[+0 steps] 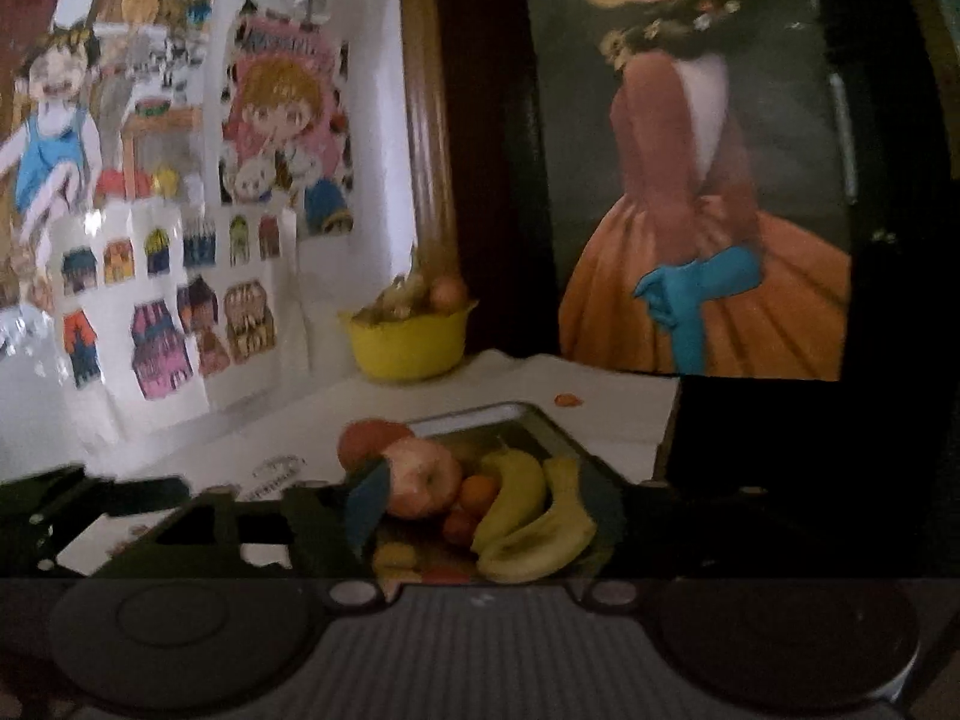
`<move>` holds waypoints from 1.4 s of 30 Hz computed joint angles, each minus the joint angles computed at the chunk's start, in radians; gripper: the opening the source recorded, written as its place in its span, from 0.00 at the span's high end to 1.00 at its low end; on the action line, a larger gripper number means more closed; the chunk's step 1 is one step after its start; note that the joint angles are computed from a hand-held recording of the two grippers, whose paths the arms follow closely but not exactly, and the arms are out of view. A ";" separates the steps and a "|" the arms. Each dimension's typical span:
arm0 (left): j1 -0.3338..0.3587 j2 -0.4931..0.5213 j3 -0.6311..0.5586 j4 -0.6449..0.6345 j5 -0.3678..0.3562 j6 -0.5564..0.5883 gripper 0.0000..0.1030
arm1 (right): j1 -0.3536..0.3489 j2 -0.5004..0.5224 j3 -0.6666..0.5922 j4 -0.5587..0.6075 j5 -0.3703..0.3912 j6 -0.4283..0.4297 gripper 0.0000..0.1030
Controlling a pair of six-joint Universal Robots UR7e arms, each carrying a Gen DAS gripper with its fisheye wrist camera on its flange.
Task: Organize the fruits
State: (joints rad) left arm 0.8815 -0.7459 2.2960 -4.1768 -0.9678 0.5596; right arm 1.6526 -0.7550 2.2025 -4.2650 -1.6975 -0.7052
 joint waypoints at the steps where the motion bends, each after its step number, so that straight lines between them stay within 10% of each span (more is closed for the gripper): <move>1: -0.012 -0.008 0.026 -0.045 0.015 0.010 0.01 | 0.015 0.005 0.013 -0.034 -0.016 -0.006 0.16; 17: -0.132 -0.116 0.281 -0.332 0.214 -0.046 0.01 | 0.156 0.101 0.139 -0.309 -0.099 -0.006 0.00; 42: -0.091 -0.106 0.382 -0.322 0.280 -0.204 0.01 | 0.181 0.280 0.166 -0.512 -0.206 0.033 0.00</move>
